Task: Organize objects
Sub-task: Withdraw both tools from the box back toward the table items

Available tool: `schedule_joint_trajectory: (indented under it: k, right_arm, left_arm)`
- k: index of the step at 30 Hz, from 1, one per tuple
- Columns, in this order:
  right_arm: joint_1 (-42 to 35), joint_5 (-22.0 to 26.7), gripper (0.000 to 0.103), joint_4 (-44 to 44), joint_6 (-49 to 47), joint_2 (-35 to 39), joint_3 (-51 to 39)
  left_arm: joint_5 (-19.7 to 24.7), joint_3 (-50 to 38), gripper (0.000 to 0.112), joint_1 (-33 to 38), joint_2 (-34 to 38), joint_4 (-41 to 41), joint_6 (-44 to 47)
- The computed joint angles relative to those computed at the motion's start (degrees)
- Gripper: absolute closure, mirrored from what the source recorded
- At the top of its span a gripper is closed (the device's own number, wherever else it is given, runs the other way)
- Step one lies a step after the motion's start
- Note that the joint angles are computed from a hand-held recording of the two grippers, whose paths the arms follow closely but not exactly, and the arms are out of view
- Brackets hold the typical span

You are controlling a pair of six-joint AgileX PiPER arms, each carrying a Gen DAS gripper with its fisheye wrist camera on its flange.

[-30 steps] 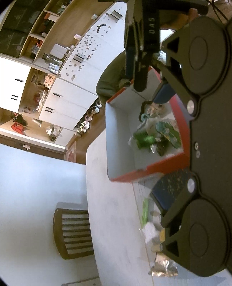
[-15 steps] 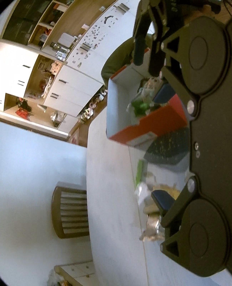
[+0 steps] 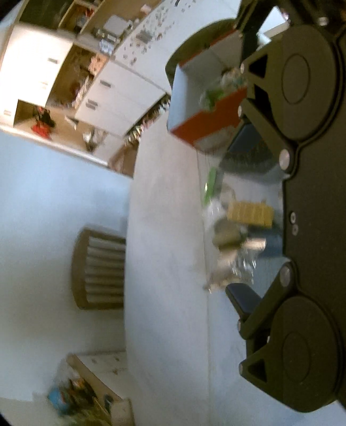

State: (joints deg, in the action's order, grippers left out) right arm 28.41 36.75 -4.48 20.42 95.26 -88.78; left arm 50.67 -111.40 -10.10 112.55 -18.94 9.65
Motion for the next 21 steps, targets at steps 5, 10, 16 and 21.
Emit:
schedule_joint_trajectory:
  k: [5,10,16,21]
  right_arm:
    - [2.5,1.1,0.011,-1.2,2.3,4.3,-2.8]
    - [3.5,3.0,0.011,-0.6,2.8,8.1,-5.5]
    - [4.1,6.1,0.011,1.1,0.1,13.0,-9.5]
    - [4.1,7.9,0.011,2.3,-2.2,16.9,-12.5]
  left_arm:
    - [2.7,-4.3,0.01,2.2,4.4,0.1,-1.9]
    - [4.4,-9.7,0.01,2.7,9.5,1.7,-3.0]
    - [10.2,-21.1,0.01,2.8,18.6,4.7,-4.7]
    - [18.0,-35.3,0.01,2.8,27.7,6.3,-6.7]
